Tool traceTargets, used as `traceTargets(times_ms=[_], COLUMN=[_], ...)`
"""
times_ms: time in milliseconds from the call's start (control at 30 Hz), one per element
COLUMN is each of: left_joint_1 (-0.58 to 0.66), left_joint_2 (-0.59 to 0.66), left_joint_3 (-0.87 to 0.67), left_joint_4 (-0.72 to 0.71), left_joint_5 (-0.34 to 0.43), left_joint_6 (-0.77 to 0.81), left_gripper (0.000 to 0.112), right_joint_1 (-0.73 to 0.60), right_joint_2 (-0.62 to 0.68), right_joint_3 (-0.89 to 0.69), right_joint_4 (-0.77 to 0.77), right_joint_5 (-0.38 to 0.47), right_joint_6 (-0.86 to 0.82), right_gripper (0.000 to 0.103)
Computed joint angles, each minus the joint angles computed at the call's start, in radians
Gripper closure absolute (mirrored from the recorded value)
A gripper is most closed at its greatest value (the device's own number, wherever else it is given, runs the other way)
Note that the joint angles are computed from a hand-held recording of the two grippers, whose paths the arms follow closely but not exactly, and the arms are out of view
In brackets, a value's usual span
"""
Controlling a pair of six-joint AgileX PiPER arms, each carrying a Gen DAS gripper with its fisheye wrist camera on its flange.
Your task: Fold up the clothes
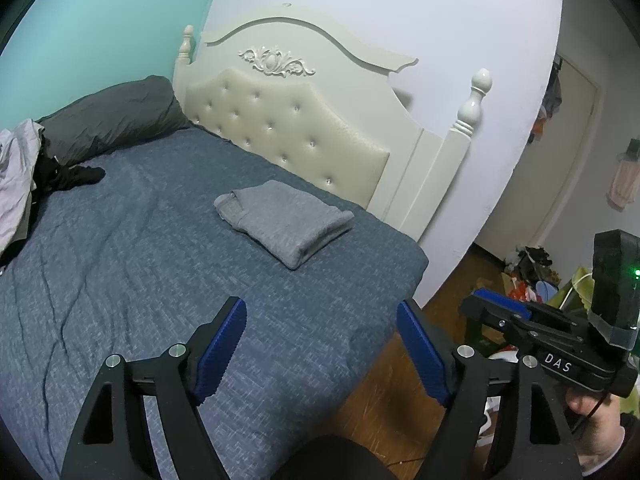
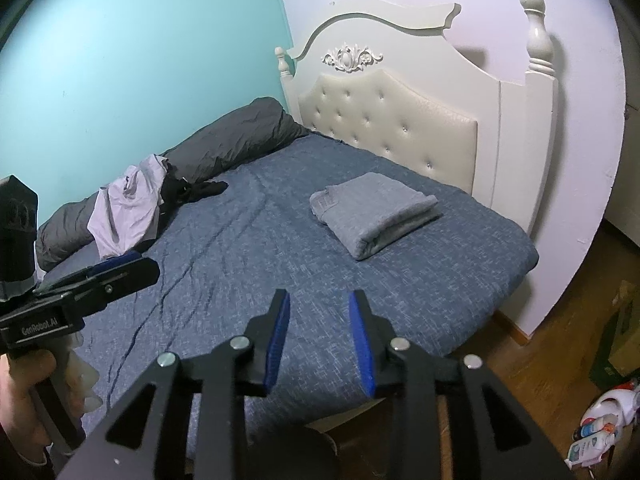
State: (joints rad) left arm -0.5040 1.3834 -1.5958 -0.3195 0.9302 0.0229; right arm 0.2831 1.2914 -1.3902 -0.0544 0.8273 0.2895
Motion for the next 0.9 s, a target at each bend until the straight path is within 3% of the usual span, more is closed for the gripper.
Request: traceTargets(times_ms=[900], left_joint_1=[0.02], left_joint_2=[-0.061], left_joint_3=[0.06], left_joint_4=[0.02], left_joint_5=[-0.015], left_joint_6=[0.01], left_gripper=[0.019], right_joint_1=[0.05], right_joint_2=[-0.037], right_joint_3=[0.055], right_joint_4=[-0.092], right_joint_5=[-0.015], right_joint_6=[0.092], right_gripper=[0.045])
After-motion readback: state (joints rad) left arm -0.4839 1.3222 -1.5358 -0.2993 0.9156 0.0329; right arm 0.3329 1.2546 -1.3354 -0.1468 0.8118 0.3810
